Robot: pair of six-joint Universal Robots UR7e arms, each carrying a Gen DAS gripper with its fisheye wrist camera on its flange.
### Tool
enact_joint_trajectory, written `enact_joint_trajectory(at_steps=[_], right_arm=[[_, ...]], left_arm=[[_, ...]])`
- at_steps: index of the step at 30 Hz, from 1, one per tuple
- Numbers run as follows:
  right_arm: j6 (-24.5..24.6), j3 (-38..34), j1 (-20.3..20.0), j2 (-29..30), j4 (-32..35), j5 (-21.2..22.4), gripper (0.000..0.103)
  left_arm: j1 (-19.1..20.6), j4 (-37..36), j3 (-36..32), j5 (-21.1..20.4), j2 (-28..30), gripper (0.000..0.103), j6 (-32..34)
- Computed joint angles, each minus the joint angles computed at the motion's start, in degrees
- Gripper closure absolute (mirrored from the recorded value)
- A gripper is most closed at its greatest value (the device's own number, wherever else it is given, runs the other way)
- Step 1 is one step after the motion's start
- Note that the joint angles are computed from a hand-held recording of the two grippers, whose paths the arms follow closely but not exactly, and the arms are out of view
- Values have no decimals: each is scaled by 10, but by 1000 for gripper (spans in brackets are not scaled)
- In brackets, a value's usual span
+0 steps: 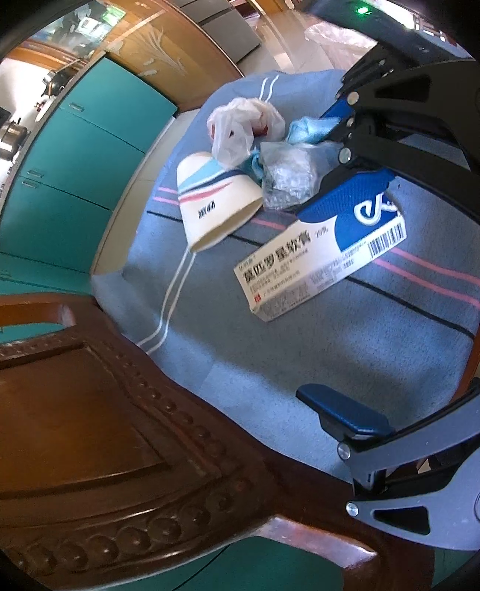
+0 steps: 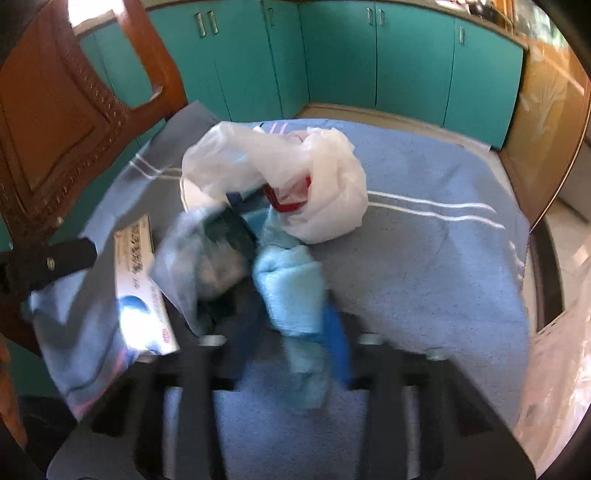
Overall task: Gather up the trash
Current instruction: 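Grasp the white ointment box with the left gripper while the right gripper grasps the blue cloth wipe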
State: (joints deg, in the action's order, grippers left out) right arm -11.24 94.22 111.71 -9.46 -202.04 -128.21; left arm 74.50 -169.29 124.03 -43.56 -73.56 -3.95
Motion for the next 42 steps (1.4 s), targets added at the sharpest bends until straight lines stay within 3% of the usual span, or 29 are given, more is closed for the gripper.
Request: enact_joint_trajectory(at_steps=[4, 11, 13, 17, 25, 26, 29, 34, 37, 42], right_arm=[[19, 40, 0, -30, 13, 22, 80], [48, 112, 12, -86, 60, 2, 80], [35, 124, 15, -92, 56, 3, 77], [33, 139, 18, -94, 21, 4, 49], [38, 138, 19, -92, 3, -2, 46], [37, 136, 19, -90, 4, -3, 45], [38, 132, 17, -88, 5, -5, 44], [43, 127, 14, -82, -10, -10, 44], [49, 122, 11, -78, -22, -8, 44], [52, 101, 9, -63, -24, -20, 40]], left_arm=[[11, 15, -15, -4, 13, 14, -20], [17, 36, -39, 4, 55, 13, -54], [15, 26, -40, 11, 64, 10, -55], [11, 28, -40, 11, 71, 10, -57], [7, 1, -41, 11, 100, 10, -25], [7, -1, -42, 11, 100, 11, -26], [7, 4, -40, -9, 94, 31, -15], [11, 32, -38, -50, 75, 48, -8], [12, 43, -34, -88, 58, 52, 8], [-7, 33, -13, -93, 41, 52, 92]])
